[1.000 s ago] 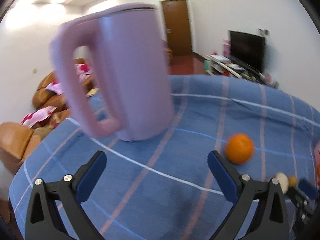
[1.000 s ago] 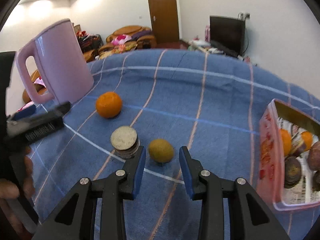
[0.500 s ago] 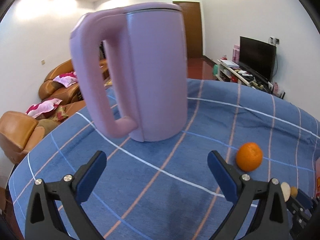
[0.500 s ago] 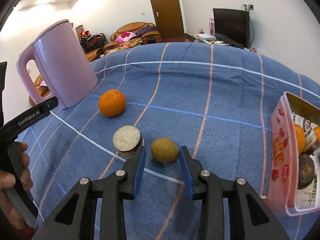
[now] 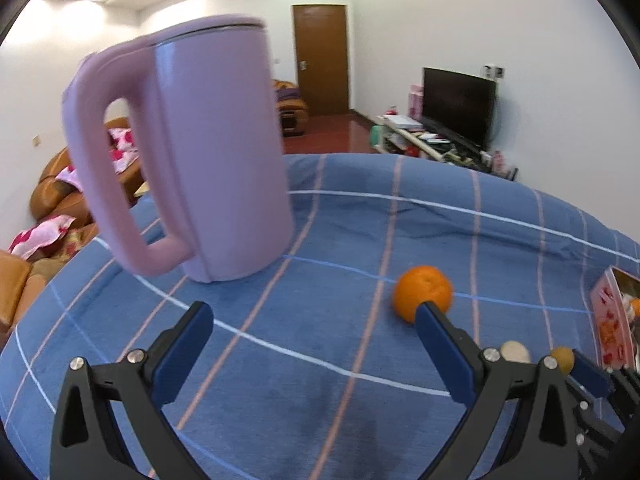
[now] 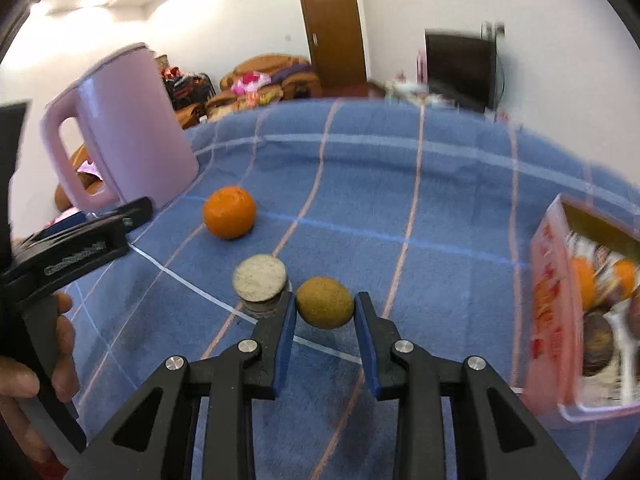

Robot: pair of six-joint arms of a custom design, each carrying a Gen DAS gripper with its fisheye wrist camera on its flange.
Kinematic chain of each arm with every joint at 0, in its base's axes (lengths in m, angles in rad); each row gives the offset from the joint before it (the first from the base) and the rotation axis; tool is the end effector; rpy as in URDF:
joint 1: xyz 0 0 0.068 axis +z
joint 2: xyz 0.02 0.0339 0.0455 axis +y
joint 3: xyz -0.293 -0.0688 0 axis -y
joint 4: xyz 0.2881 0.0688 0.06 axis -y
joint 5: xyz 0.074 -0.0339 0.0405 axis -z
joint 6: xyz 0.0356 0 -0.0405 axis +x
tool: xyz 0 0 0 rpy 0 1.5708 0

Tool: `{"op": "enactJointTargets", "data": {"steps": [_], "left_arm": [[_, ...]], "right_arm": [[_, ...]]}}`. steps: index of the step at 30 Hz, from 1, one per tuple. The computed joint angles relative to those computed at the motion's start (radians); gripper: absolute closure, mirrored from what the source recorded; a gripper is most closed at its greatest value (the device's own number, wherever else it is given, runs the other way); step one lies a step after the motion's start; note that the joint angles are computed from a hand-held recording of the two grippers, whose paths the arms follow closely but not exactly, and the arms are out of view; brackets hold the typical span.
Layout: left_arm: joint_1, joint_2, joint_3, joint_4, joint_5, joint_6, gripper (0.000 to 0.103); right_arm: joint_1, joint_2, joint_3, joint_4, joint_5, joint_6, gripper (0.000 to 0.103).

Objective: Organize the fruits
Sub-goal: 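Grasp the small olive-brown fruit with the right gripper while the left gripper grasps the round slice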

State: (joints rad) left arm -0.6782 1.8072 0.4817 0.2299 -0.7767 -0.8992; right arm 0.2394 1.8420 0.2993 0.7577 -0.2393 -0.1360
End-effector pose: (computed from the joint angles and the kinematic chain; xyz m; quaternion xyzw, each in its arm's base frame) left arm 0.2199 -0.1451 0.0451 -0.1878 0.8842 0.1048 0.4146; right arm 0.2344 0.0659 0.0327 -0.2160 0.8926 0.1298 0.3739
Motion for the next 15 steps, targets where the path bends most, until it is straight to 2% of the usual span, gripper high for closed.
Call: {"op": "enactJointTargets", "data": {"steps": [2,6,11,15], "left_arm": [[-0.01,0.004,-0.011,0.061,0.023,0.044,0.0],[-0.033,0.036,-0.003,0.153,0.1,0.12,0.0],[-0.092,0.09,0.068,0.144,0.131,0.197,0.0],[-0.111,0.141,0.164,0.058,0.163,0.226,0.002]], "right_arm": [[0.002,-0.036,-0.058,0.061,0.007,-0.016,0.072],[-0.077,-0.092,-0.111,0.067,-0.056,-0.055,0.072],[-0.198,-0.121,-0.137,0.046,-0.134,-0.108,0.072],[-0.214,-0.117,-0.154,0.078,-0.108,-0.095,0.072]]}}
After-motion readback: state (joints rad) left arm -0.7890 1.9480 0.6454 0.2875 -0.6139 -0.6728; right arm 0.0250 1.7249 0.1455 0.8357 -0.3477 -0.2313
